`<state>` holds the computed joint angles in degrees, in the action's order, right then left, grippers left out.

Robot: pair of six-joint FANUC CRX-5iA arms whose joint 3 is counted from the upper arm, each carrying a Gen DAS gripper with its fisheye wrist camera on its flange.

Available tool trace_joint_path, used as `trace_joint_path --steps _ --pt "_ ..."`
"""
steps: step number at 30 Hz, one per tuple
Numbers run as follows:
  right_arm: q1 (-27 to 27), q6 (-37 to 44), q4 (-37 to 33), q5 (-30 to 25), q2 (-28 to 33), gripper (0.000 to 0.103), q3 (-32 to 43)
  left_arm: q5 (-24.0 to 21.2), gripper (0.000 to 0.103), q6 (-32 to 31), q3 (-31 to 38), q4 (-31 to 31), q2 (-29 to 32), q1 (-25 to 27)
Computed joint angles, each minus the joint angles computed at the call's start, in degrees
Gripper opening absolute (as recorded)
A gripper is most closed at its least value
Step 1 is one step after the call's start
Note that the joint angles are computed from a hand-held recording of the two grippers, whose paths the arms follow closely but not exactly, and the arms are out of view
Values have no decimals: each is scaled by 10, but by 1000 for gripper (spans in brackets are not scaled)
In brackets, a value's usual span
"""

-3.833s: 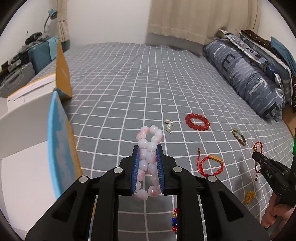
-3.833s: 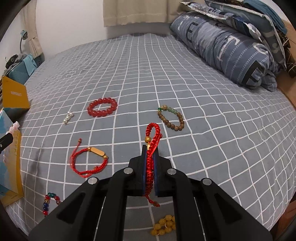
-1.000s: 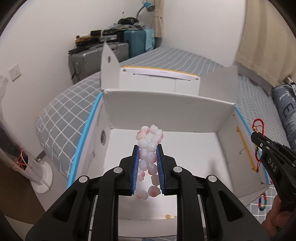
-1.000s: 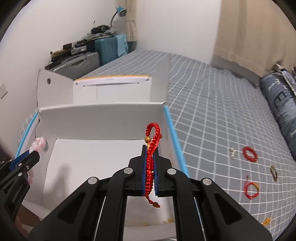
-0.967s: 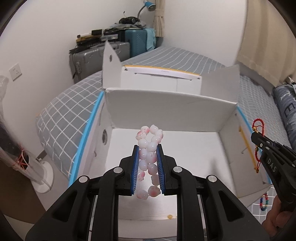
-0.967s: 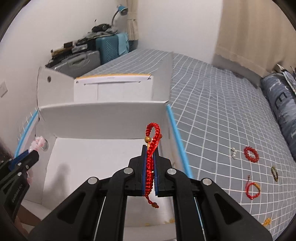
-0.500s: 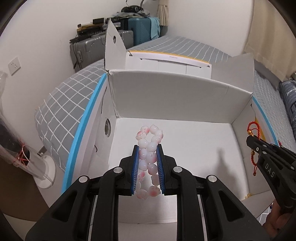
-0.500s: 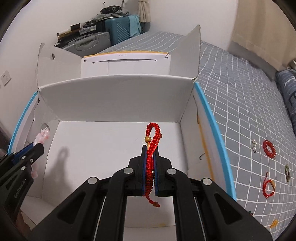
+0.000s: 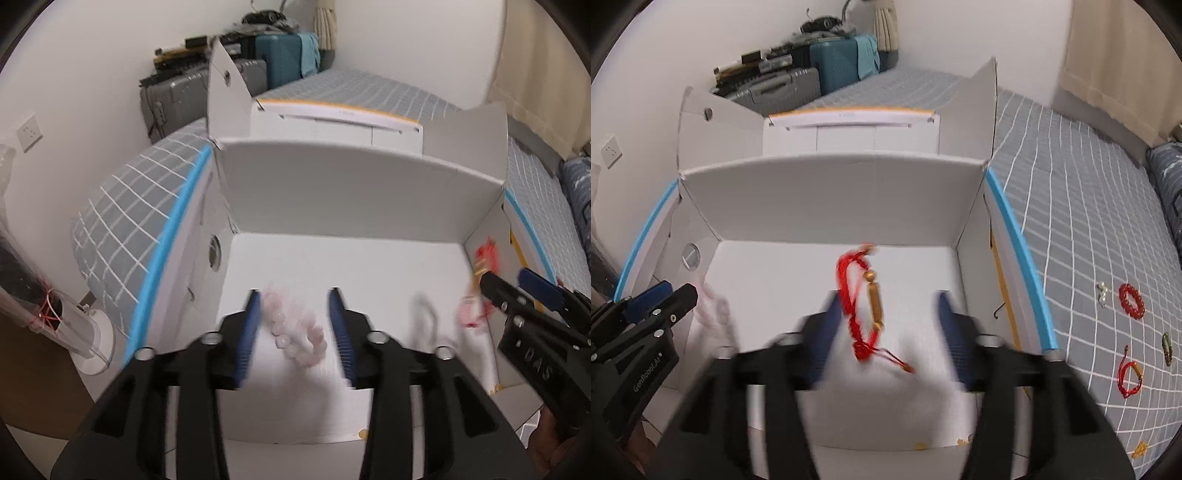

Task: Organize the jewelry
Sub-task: 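Open both tools to drop the two bracelets into the white box, then move both tools back from the box toward the remaining bracelets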

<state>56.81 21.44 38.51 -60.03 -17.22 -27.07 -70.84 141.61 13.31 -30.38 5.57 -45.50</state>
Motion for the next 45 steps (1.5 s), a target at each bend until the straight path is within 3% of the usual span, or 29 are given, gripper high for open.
trace_joint_path --steps 1,3,11,22,28,39,45 --pt "5 -5 10 -1 -4 64 -4 -5 51 5 2 -10 -2 -5" --pt "11 -12 24 -6 -11 76 -6 -10 68 17 3 -31 -8 -15" --pt "37 -47 74 -30 -44 95 -27 -20 92 36 8 -66 -23 -37" --pt "64 -79 89 -43 -96 95 -46 -37 92 48 18 -79 -34 -64" --pt "75 -87 90 -89 -135 95 -58 -42 95 46 43 -96 -17 -94" --pt "145 -103 112 -267 -258 95 -105 -24 97 15 113 -88 41 -144" --pt "242 -144 128 -411 -338 95 -127 -16 97 -16 162 -78 83 -175"
